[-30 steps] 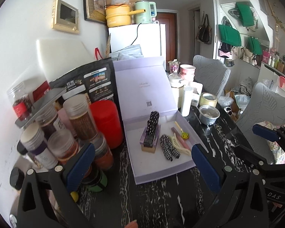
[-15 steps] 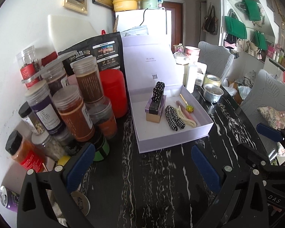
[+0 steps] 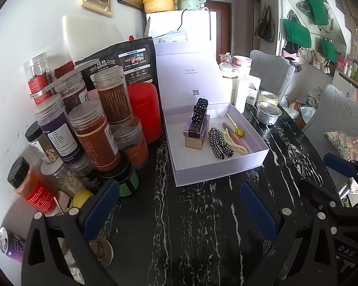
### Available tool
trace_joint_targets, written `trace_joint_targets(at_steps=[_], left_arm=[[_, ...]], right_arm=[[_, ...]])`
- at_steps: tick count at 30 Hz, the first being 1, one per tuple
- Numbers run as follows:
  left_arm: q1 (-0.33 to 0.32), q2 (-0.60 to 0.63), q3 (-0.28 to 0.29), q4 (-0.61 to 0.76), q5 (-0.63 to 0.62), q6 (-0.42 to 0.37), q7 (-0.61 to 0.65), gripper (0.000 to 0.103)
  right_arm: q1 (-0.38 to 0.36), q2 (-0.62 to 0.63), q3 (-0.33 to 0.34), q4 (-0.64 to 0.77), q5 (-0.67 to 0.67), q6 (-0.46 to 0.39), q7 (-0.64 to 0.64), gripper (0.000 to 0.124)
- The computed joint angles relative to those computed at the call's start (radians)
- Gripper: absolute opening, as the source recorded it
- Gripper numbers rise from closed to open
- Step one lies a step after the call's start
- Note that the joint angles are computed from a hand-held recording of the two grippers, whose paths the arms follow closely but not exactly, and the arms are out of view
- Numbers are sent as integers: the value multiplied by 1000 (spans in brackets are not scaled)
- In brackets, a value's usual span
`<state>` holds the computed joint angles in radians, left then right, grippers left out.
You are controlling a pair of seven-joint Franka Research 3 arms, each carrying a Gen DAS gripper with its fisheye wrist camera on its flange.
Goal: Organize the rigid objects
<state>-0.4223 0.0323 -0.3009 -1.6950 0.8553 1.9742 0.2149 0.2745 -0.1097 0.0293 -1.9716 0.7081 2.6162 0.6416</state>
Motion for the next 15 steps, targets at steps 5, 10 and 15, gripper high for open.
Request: trace_joint_targets(at_steps=[5,10,15], left_arm=[[-2,3,0,3,-1,-2,6,103],[-3,3,0,3,-2,-2,5,103],[0,-3,1,-4,-18,12,5,103]], right_arm=[[-1,3,-1,3,-3,-2,5,70],[-2,3,-1,3,-5,-2,4,70],[-3,4,0,4,-6,-4,6,70]])
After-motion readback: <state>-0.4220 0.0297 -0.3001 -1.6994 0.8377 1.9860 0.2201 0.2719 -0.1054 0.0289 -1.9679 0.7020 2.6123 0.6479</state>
